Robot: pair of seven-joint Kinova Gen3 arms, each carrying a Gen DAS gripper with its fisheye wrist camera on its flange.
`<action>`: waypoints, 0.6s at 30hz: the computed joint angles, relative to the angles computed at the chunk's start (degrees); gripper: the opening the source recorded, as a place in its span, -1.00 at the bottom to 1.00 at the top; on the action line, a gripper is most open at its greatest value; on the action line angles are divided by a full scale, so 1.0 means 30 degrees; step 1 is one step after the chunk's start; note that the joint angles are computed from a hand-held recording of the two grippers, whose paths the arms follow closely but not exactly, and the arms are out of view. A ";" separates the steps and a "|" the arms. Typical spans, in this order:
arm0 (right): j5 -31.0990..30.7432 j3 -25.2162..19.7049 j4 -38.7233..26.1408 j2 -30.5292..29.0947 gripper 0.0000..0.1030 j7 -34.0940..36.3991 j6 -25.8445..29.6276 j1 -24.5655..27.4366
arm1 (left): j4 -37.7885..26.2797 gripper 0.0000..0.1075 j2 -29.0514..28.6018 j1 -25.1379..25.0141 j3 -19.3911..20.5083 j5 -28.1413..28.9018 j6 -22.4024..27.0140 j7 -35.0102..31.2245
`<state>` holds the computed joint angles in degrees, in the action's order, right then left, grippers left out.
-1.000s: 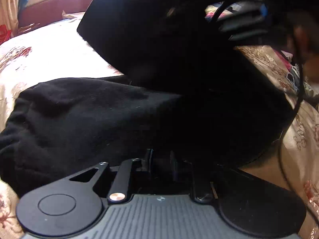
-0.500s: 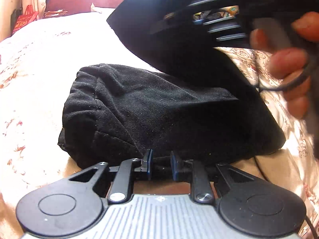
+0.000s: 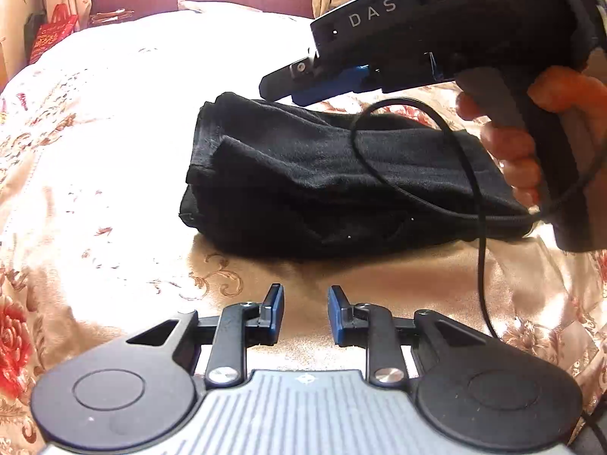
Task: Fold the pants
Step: 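Press the folded trousers flat with the right gripper and release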
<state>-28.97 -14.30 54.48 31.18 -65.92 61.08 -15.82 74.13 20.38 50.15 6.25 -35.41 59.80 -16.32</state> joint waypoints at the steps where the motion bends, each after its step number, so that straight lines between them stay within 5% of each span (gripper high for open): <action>1: 0.0199 0.0282 -0.0359 0.0231 -0.34 0.0417 -0.0325 -0.0250 | 0.0003 -0.25 -0.0072 0.0296 -0.0151 -0.0467 0.0183 0.0314; 7: 0.2117 0.1457 -0.5484 0.3785 -0.27 0.3019 0.1518 -0.1895 | -0.0184 -0.24 0.0413 0.0995 -0.1161 -0.4290 0.0008 0.2466; 10: 0.3063 0.3719 -0.8138 0.5513 -0.41 0.3500 0.3376 -0.3579 | -0.0258 -0.23 0.0994 0.0903 -0.2228 -0.4733 -0.1519 0.2521; 14: 0.1598 0.6217 -1.1324 0.7576 -0.22 0.1953 0.5365 -0.4103 | -0.1997 -0.14 0.2521 -0.1932 0.0217 -0.3235 -0.0898 -0.0285; 18: 0.2990 0.4486 -0.9908 0.6046 -0.25 -0.0044 0.4854 -0.3179 | -0.2749 -0.13 0.2678 -0.2404 0.0304 -0.1173 -0.0298 -0.2586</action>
<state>-20.00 -0.84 24.75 49.31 -66.05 75.64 -25.36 65.89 28.42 42.94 7.16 -38.93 58.91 -24.08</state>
